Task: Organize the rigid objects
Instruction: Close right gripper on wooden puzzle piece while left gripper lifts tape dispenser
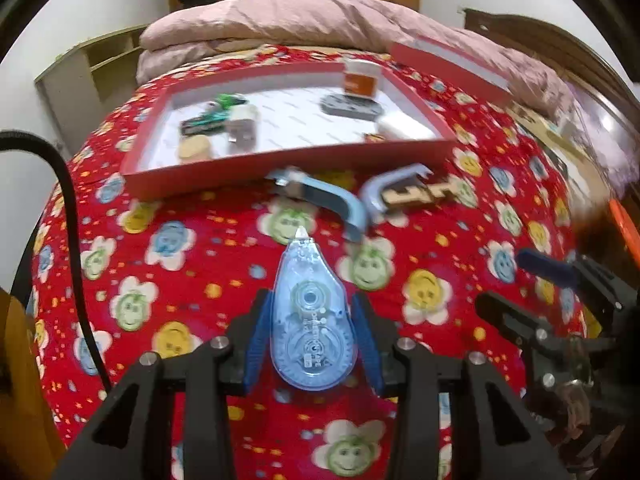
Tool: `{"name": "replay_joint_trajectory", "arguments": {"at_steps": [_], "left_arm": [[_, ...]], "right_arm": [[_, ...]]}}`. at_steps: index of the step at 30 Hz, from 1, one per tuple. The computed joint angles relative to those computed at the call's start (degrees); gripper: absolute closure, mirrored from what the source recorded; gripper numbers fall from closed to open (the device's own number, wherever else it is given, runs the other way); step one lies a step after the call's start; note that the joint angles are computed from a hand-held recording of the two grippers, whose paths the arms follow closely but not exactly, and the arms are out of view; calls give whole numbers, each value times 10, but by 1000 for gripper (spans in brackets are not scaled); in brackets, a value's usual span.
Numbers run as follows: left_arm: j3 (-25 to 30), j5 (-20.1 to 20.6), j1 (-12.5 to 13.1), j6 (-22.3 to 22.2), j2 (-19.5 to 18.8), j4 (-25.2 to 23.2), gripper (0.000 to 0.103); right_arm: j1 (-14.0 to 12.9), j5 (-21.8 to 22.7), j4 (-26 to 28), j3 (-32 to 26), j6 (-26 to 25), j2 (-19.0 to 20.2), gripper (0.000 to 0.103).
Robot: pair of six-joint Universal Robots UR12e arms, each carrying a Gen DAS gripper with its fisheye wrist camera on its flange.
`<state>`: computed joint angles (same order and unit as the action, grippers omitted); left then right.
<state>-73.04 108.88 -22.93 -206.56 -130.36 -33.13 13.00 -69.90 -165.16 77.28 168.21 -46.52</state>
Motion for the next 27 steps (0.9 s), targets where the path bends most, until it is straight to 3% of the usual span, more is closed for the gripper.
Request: {"name": "replay_joint_trajectory", "arguments": {"at_steps": [10, 27], "left_arm": [[-23, 21, 11, -38, 10, -2, 61], [-35, 12, 13, -35, 11, 29, 61]], "right_arm": [[20, -37, 26, -76, 48, 42, 2], [35, -92, 44, -149, 89, 82, 0]]}}
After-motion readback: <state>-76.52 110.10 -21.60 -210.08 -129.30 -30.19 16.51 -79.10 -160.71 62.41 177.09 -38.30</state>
